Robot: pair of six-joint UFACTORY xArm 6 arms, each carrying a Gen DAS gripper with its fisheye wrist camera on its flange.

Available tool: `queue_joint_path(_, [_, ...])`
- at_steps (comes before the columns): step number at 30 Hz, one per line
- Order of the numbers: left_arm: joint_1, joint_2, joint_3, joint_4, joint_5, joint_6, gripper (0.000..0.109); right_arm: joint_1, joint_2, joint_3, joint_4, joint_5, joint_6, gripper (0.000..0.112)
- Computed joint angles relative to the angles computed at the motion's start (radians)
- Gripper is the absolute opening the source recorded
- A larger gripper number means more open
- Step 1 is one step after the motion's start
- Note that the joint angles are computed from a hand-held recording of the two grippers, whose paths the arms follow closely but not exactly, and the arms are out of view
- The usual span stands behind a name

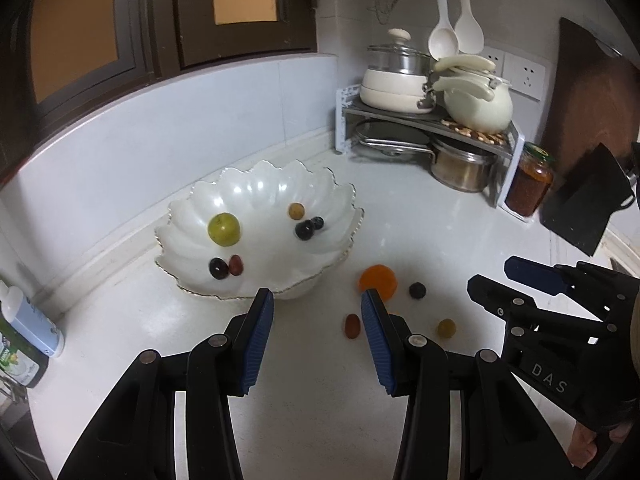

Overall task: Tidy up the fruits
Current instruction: 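Withdraw both tools from the bowl back toward the remaining fruits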

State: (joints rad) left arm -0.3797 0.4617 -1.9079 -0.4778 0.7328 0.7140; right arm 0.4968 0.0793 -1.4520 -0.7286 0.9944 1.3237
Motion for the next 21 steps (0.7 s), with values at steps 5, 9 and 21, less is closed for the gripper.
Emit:
queue_joint_path(5, [-0.005,0.012,-0.003,-0.015,0.019,0.023,0.045,0.006,-0.014,0.036,-0.015,-0.006,0.059,0.042])
queue_joint_path(9, [-0.012,0.015,0.013,-0.027,0.011,0.043,0.045,0.007,-0.014,0.058,-0.017,-0.017,0.096,0.042])
queue_joint_path(21, [-0.019,0.043,0.048,-0.024,-0.006,0.079,0.045,0.014,0.0,0.102,-0.019,-0.01,0.17,0.042])
